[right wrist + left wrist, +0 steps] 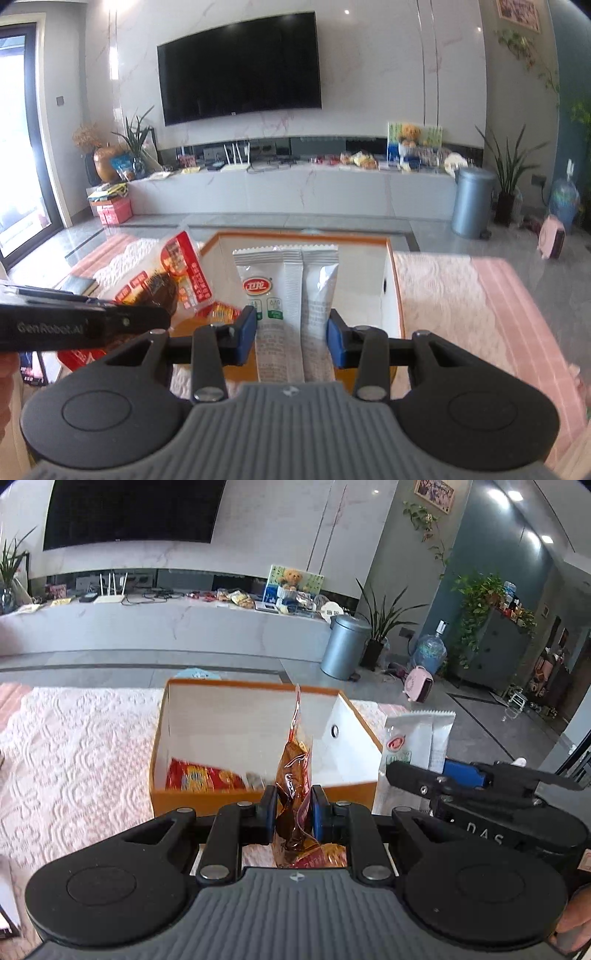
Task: Organize snacks
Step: 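Lift both held packs and carry them over the orange box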
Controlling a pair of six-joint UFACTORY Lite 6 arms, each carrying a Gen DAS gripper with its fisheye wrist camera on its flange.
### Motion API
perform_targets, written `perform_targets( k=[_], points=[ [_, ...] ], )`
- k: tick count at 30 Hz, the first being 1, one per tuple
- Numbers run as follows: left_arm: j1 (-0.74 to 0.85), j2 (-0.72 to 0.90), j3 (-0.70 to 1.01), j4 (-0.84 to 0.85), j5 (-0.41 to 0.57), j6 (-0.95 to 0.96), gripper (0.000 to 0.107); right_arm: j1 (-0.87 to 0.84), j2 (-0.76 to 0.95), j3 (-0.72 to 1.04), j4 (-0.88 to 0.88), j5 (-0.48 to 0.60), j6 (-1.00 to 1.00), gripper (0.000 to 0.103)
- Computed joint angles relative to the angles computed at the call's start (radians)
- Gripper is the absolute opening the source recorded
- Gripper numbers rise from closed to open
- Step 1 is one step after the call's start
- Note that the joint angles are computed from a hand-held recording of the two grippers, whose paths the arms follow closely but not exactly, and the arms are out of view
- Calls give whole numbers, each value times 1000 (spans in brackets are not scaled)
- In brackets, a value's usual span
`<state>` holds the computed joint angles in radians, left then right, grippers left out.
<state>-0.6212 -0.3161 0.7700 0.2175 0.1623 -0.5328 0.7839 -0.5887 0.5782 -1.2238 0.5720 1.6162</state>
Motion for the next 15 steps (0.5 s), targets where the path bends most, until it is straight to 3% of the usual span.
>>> perform_targets(
  k=[8, 12, 15],
  points=[
    [25, 138, 122, 151, -46, -115, 20, -182, 183, 159, -154, -152, 43, 38],
    [25, 212, 185, 367, -46, -307, 20, -242, 328, 274, -213, -207, 71, 38],
    [40, 272, 226, 354, -62, -279, 20, -266, 437, 357, -269, -209, 95, 38]
  ],
)
